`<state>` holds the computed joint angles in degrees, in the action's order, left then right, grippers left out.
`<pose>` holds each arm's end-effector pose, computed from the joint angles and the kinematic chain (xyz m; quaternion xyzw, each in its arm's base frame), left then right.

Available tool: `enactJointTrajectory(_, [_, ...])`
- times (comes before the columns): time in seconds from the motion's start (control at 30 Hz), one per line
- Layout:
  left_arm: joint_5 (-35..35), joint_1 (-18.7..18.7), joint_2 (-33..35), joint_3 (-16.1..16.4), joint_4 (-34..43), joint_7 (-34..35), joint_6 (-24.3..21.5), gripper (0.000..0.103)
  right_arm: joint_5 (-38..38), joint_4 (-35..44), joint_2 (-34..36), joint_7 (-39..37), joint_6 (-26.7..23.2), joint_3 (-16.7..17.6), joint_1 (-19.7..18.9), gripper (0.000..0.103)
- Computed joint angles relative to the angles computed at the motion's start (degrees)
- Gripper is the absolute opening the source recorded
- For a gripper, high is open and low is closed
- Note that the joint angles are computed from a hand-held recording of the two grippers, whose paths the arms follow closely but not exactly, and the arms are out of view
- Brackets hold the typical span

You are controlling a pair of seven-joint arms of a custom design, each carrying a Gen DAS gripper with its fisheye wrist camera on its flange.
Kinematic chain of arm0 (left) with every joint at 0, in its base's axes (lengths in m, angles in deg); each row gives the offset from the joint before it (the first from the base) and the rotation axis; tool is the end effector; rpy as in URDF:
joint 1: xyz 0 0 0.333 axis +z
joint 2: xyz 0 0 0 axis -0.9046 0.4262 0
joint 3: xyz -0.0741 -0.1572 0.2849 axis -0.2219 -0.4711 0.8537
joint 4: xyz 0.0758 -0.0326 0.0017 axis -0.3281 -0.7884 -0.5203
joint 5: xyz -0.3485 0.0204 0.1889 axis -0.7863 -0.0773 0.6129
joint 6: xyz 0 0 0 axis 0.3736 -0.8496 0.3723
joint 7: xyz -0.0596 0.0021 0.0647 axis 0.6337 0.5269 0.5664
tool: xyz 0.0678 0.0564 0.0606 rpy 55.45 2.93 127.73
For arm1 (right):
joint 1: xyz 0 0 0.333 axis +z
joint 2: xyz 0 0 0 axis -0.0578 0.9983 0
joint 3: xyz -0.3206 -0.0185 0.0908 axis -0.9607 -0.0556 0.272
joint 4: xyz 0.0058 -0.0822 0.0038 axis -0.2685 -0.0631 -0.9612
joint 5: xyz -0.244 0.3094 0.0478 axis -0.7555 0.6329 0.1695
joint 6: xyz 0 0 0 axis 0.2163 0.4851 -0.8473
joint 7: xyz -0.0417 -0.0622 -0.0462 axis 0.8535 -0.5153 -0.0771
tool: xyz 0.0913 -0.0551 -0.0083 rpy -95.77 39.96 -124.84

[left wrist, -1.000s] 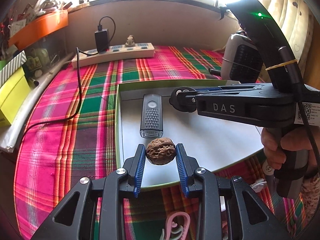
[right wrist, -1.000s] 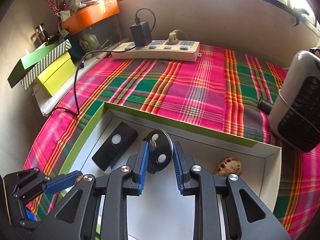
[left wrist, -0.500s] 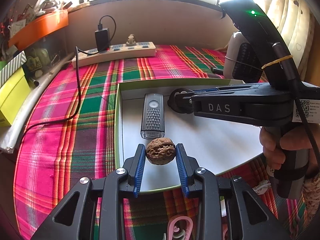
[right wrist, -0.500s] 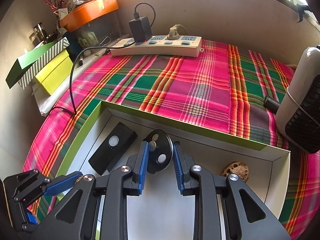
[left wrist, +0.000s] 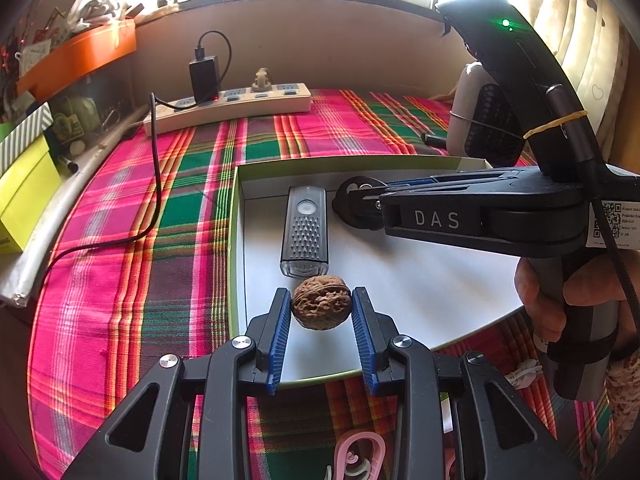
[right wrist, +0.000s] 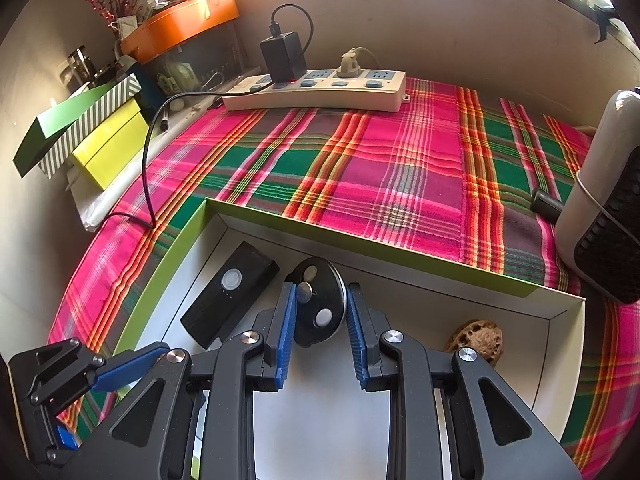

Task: Organize objects
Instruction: 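Open right tool to drop the round remote while left tool releases the walnut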

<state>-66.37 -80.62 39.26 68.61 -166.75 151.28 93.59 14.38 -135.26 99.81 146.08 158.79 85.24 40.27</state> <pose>0.4991 -0.3461 0.4354 -0.4596 0.8156 -0.3225 0.1396 0.5360 0.4931 0.4366 -0.6627 0.6796 -0.1526 0.2753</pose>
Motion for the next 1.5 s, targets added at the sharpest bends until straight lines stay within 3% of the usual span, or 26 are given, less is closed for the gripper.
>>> enactJointTrajectory(0.2, [0.4,-0.1,0.0,0.1,0.0,-0.4,0.1,0.029,-0.1,0.3,0.1,0.4,-0.5,0.0,0.2,0.027])
enactJointTrajectory(0.33, [1.1,-0.3,0.1,0.4,0.1,-1.0,0.0,0.029,-0.3,0.2,0.1,0.3,-0.5,0.0,0.2,0.035])
enactJointTrajectory(0.83, [1.3,0.0,-0.5,0.4,-0.3,-1.2,0.2,0.034,-3.1,0.8,0.0,2.3,-1.8,-0.4,1.3,0.044])
enactJointTrajectory(1.5, [-0.2,-2.1,-7.7,2.4,-7.0,-0.5,2.9,0.035,-11.3,-1.0,-3.2,9.7,-5.2,1.1,2.9,0.045])
